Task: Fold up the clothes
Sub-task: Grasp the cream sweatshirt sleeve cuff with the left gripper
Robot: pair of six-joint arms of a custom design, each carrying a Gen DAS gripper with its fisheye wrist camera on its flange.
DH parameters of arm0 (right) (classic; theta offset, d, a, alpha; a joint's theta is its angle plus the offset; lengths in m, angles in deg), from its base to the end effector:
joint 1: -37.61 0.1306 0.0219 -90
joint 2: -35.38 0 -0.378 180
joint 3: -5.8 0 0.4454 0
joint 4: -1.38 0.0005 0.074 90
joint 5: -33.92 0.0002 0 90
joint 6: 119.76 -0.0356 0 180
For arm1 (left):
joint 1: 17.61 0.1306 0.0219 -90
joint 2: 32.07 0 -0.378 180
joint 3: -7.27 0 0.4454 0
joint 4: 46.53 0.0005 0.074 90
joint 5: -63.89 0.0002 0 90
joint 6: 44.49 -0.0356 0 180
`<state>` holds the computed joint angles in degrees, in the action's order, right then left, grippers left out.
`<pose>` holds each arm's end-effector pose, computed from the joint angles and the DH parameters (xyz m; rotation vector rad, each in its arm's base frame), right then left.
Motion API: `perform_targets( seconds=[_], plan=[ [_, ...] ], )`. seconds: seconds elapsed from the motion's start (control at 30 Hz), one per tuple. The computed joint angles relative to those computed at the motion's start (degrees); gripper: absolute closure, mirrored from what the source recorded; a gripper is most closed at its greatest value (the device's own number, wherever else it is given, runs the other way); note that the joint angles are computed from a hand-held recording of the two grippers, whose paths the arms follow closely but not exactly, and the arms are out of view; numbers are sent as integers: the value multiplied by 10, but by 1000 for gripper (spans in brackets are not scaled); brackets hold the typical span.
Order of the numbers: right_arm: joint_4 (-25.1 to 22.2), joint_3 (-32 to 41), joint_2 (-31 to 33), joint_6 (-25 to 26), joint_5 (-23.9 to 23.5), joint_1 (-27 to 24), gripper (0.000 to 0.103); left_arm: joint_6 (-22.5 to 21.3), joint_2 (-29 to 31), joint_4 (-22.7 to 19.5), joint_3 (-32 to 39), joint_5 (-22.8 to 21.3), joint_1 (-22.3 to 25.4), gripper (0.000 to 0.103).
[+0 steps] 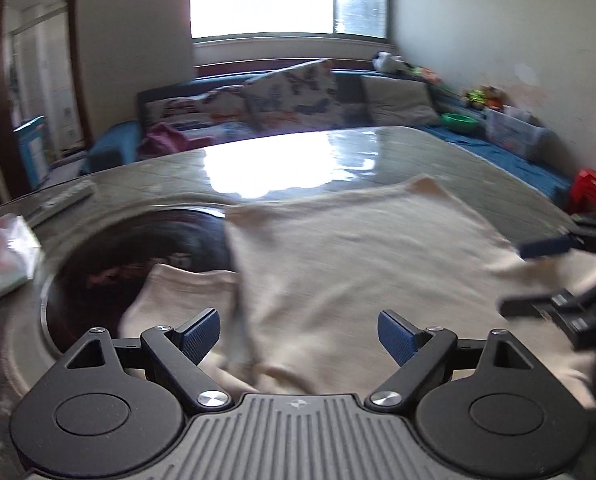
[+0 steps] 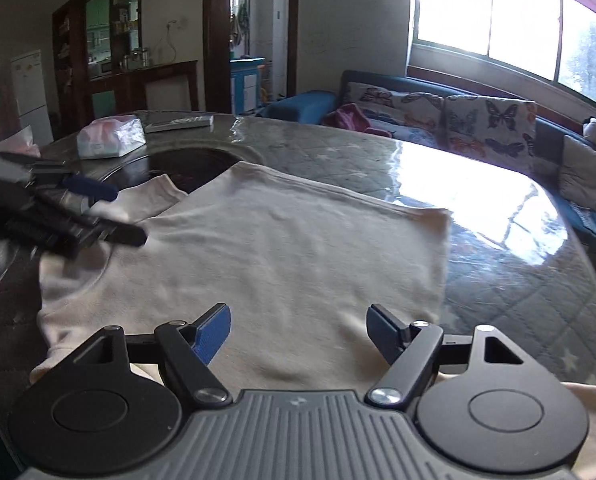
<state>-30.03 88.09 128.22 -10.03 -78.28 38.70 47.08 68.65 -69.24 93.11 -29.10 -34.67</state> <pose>0.5576 0.0236 0.3549 -0.5984 2.1715 0.2725 0.5829 -0.1775 0.3206 0.2719 2.2118 -0.1201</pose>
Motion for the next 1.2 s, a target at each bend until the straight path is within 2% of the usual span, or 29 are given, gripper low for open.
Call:
perform_targets(
  seconds=[0.07, 0.27, 0.37, 0.43, 0.53, 0.6, 0.77, 0.9, 0.93, 0.97, 1.07, 1.2],
  plan=[
    [-6, 4, 7, 0, -1, 5, 26, 9, 20, -6, 21, -10, 12, 27],
    [-17, 6, 18, 2, 1, 13, 26, 23, 73, -33, 71, -17, 30, 54],
    [-19, 6, 18, 2, 0, 12, 26, 34, 77, -29, 73, 1, 34, 56],
    [-21, 9, 20, 2, 1, 13, 26, 45, 74, -22, 69, 18, 38, 61],
    [-24, 11, 20, 5, 4, 15, 26, 84, 66, -10, 62, 52, 49, 63],
    [-25, 12, 22, 6, 4, 15, 26, 71, 69, -18, 69, 32, 47, 72],
    [-24, 11, 21, 4, 5, 14, 25, 35, 73, -26, 71, 20, 40, 72],
    [-25, 14, 23, 4, 7, 16, 25, 16, 76, -14, 67, 6, 36, 72],
    [-25, 14, 23, 4, 7, 16, 25, 12, 76, -10, 66, 2, 35, 74],
    [-26, 14, 23, 4, 8, 16, 25, 9, 76, -7, 65, -1, 35, 81],
    [-25, 14, 22, 6, 12, 16, 25, 29, 71, -5, 60, 5, 43, 95],
    [-23, 10, 19, 4, 15, 15, 25, 62, 36, 24, 25, 2, 58, 97]
  ],
)
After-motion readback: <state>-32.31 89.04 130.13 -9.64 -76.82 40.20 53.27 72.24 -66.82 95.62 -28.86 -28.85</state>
